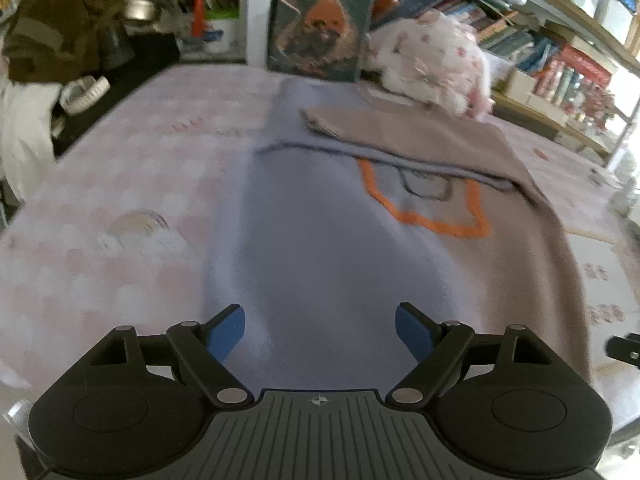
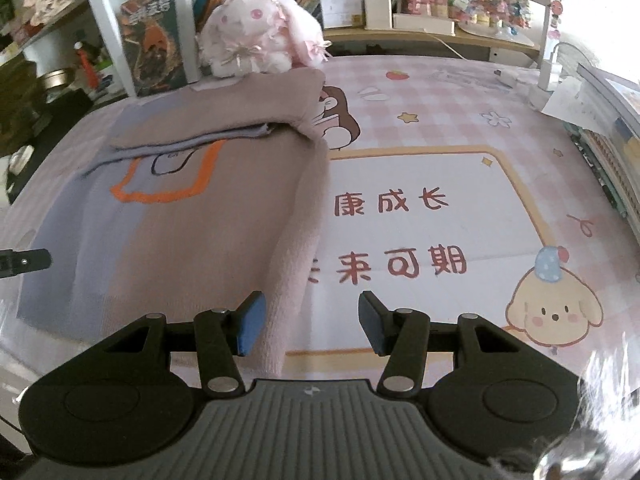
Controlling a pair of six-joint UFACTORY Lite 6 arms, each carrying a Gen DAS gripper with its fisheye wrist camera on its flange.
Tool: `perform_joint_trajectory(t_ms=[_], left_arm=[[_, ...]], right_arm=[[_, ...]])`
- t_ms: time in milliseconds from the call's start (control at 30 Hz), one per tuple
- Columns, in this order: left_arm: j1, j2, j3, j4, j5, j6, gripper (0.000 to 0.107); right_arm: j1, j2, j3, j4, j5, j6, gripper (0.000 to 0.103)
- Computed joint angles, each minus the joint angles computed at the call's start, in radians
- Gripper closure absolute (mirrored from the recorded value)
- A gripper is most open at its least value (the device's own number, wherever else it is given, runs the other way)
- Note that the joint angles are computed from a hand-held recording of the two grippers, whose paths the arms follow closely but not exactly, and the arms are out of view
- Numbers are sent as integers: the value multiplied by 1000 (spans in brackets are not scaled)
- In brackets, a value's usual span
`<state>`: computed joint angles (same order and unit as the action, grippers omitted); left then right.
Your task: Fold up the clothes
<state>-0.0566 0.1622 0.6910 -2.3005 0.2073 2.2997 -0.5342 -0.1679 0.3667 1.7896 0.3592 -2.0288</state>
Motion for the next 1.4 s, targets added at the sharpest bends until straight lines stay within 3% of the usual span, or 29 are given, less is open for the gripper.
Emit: perform_joint_trajectory(t_ms=[100,400,533,667,767,900,1067,1267,1400], left_arm=[[-39,-63,-71,-56,2,49,22],[-130,-254,-267,-617,47,602,22],[-126,-296,-321,-748,80,739,22],[-51,-289,-298,-564,45,585,22],[10,-239,-251,-517,27,558,23],[120,-126,-165,-196,39,270,24],[179,-2,-74,-34,65,145,25],[211,134,54,236,67,-126,44],[202,174,102,261,71,-134,50]], right_arm=[[-74,-24,-22,-95,57,39,54],[-232,-92,-97,-260,174,100,54],[-263,-121,-126,-311,191,135,54],[-260,-135,-139,-322,187,168,54],[-225,-126,-134,-283,169,184,54],[-143,-86,-108,-190,127,186,54],[-56,-23,-65,-79,61,177,57],[9,81,10,2,16,195,61],[41,128,46,49,-7,192,66]])
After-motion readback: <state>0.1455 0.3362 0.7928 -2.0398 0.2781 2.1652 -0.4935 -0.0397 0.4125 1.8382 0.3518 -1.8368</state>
